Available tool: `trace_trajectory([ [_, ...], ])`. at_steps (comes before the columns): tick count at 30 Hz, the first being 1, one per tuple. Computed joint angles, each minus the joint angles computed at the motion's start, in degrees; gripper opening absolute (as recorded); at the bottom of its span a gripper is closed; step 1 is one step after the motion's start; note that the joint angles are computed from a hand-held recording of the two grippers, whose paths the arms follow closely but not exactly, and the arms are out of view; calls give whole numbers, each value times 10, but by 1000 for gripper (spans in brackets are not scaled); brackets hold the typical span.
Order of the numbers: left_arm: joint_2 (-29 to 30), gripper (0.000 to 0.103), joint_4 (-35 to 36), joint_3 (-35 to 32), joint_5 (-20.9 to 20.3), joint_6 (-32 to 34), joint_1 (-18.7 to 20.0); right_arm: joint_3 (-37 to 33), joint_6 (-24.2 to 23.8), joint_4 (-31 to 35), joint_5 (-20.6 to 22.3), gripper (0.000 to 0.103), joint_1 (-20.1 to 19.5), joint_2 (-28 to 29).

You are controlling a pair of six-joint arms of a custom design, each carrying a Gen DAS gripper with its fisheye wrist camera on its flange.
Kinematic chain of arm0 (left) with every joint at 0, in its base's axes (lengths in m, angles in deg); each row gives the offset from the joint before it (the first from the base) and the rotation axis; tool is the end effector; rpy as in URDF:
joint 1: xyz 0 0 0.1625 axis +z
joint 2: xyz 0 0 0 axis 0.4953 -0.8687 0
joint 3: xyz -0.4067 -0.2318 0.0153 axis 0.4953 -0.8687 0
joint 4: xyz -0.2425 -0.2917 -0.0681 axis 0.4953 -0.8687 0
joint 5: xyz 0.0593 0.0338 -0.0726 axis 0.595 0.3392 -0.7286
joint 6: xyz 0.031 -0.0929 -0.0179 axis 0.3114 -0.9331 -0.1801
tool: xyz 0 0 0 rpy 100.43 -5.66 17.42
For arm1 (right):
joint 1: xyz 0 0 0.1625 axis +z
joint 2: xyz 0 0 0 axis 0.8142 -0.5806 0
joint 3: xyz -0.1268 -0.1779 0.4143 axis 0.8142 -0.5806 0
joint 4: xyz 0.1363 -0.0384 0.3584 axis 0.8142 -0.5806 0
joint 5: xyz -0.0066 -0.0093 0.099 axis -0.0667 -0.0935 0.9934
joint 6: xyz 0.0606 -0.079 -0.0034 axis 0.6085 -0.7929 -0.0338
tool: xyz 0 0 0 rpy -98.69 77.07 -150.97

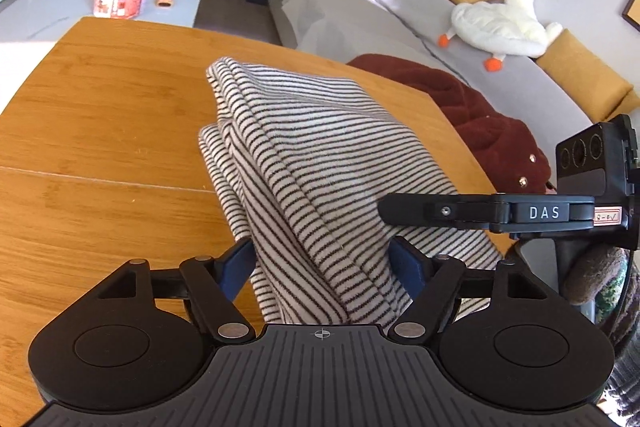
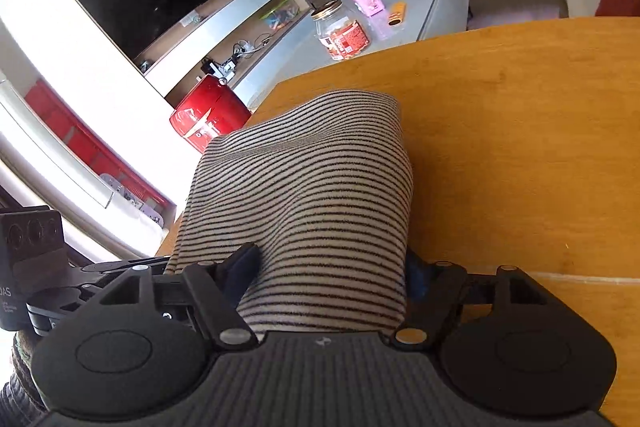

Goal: Fold clothes

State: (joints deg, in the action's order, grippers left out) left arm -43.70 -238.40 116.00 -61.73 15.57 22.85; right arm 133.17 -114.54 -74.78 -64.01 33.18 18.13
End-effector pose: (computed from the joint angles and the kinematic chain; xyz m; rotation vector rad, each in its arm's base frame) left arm -0.1402 -0.5147 0.1314 0.0695 2.5304 -1.1367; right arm 0.1219 -0.6668 0.1111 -1.0840 2.8347 -0.2600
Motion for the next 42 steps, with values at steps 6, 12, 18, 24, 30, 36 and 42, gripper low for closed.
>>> trace_trajectory([
  [6, -17, 77, -36, -4, -21, 28, 40, -83, -1, 27, -11, 73, 39, 68],
  [12, -52, 77, -18, -34, -10, 54, 85, -189, 1, 56, -8, 74, 76, 154],
  [18, -77, 73, 0, -65, 18, 81, 107, -243, -33, 30, -9, 84, 97, 203],
  [24, -89, 70, -114, -76, 50, 206, 75, -161, -102, -90, 3, 88, 87, 167],
  [30, -81, 70, 8, -170, -2, 209, 129, -61, -158, -214, 49, 88, 79, 122],
  [36, -61, 67, 69, -213, -22, 167, 180, -47, -180, -190, -21, 90, 92, 133],
  [42, -63, 71, 2, -167, 74, 178, 125, -46, -126, -146, 23, 92, 74, 104],
])
